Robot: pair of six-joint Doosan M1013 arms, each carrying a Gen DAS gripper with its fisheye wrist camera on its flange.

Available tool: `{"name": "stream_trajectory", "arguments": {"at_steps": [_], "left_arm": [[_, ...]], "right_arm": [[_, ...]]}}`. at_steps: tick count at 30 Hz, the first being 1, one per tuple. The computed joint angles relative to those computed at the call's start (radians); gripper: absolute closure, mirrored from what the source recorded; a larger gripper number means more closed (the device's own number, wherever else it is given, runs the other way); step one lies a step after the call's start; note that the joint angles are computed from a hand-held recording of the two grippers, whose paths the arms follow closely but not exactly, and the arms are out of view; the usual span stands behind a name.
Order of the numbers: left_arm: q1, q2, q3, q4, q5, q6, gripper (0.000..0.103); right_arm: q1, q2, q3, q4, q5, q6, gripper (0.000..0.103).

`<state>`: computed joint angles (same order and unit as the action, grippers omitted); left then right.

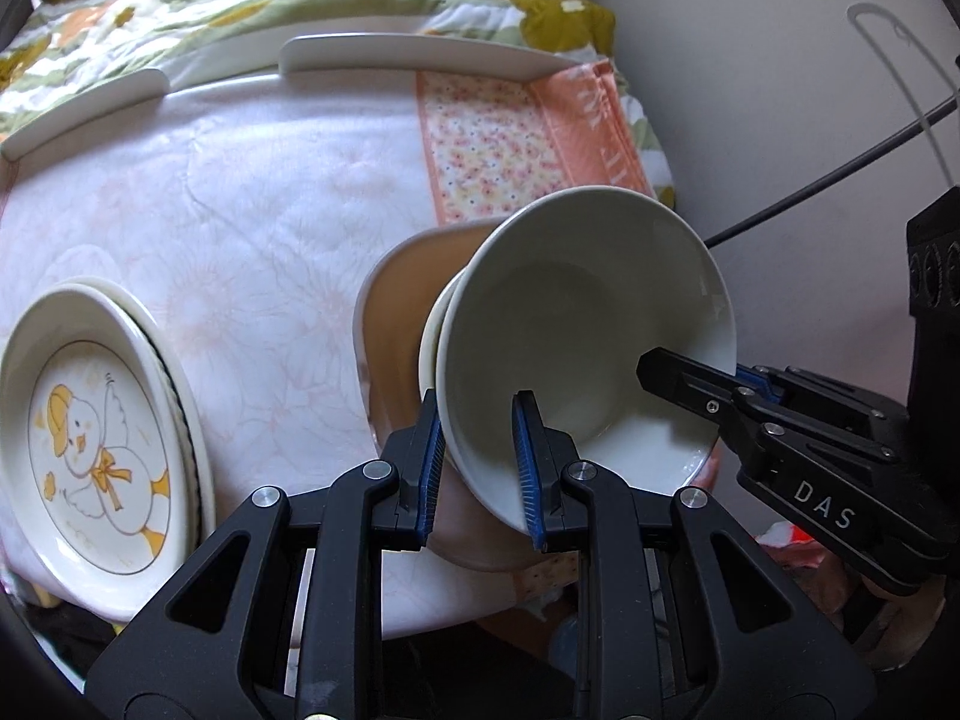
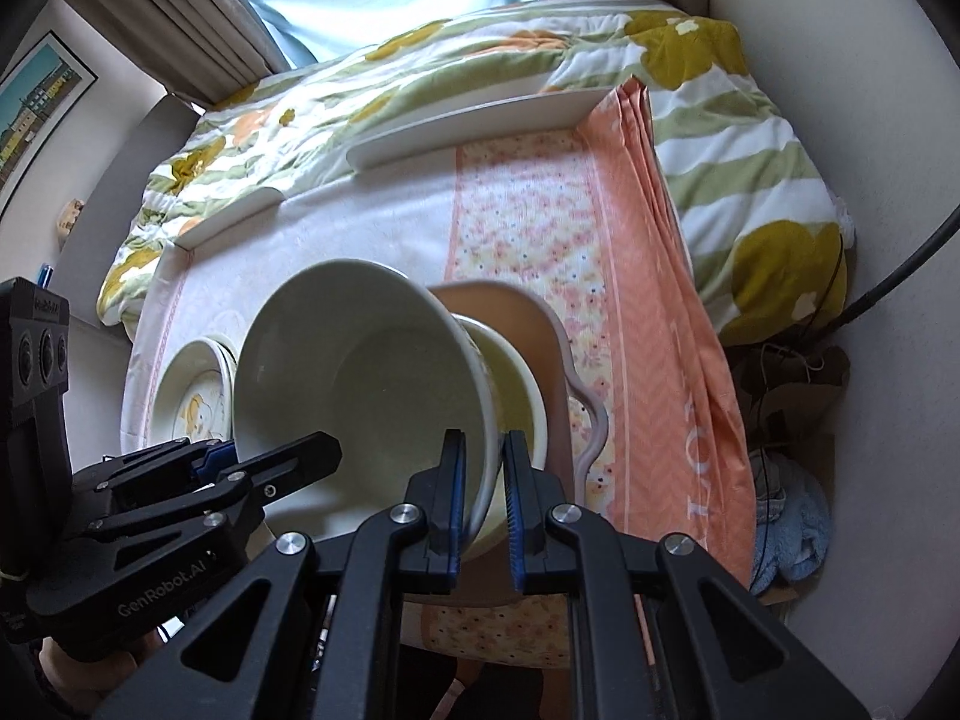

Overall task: Organize plates and bowls
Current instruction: 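Carry the white bowl with both tools and lower it into the cream bowl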

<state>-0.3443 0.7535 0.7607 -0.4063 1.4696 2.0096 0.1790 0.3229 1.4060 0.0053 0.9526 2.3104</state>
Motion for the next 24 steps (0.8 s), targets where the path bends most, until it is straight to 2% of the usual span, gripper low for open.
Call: {"name": "stream_trajectory", "arguments": {"at_steps": [20,24], "left_arm": [[-0.042,-0.016,0.019,0.126,-0.036,0.097,0.083],[-0.055,-0.034,0.046,0.178,-0.085,0.129,0.083]], "right_arm": [[-0.002,-0.008,0.019,-0.008,0.005,0.023,0.092],[-0.001,-0.008,0.02,-0.009,0.007,0.025,0.092]]}}
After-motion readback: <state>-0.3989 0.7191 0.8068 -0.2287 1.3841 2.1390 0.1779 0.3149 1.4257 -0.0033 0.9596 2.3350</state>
